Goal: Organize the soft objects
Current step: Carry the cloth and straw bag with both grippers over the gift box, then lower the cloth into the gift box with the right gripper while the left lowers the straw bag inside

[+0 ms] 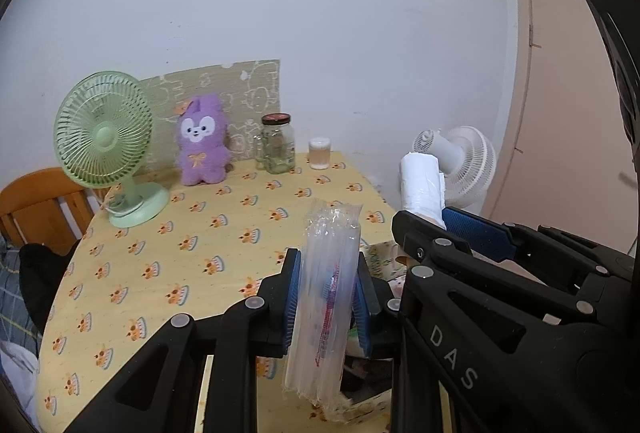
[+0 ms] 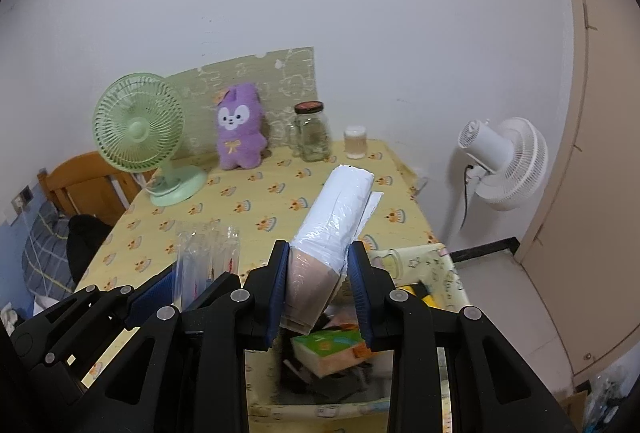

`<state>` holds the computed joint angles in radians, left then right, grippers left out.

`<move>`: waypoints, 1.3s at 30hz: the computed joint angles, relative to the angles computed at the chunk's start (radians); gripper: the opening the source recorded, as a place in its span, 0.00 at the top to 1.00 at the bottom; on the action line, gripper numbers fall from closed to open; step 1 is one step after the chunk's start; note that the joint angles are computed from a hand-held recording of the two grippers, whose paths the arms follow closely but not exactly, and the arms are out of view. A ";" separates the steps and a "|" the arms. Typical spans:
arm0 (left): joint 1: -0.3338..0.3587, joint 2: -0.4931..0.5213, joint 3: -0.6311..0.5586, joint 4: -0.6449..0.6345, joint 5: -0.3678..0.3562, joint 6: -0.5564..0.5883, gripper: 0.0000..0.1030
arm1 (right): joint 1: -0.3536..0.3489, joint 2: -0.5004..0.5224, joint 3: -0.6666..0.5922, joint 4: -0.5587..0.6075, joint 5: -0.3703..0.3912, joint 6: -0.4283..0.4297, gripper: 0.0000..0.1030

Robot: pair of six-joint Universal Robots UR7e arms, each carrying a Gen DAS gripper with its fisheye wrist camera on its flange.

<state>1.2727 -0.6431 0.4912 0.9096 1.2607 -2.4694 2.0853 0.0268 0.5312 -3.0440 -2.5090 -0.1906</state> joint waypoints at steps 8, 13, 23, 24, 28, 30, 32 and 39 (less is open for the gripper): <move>-0.019 0.018 0.003 -0.005 0.013 0.008 0.77 | -0.013 -0.049 0.082 -0.078 -0.018 -0.012 0.68; -0.026 0.051 -0.032 0.021 0.014 0.000 0.77 | -0.024 -0.073 0.117 -0.092 -0.032 -0.011 0.68; -0.036 0.106 -0.071 0.050 0.013 0.009 0.77 | -0.055 -0.122 0.201 -0.112 -0.039 0.032 0.68; -0.037 0.111 -0.075 0.052 0.015 0.009 0.77 | -0.057 -0.125 0.206 -0.117 -0.041 0.034 0.68; -0.038 0.127 -0.081 0.050 0.014 0.009 0.72 | -0.066 -0.130 0.216 -0.125 -0.057 0.042 0.68; -0.035 0.161 -0.135 0.085 0.012 0.004 0.68 | -0.071 -0.134 0.222 -0.119 -0.060 0.052 0.68; -0.033 0.224 -0.249 0.170 0.002 -0.010 0.42 | -0.078 -0.142 0.240 -0.111 -0.058 0.068 0.68; -0.032 0.247 -0.268 0.174 -0.062 0.014 0.19 | -0.093 -0.148 0.271 -0.104 -0.047 0.089 0.68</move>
<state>1.2408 -0.3958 0.2230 1.0838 1.1982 -2.4552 1.9921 -0.1216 0.8021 -3.1476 -2.5558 -0.1012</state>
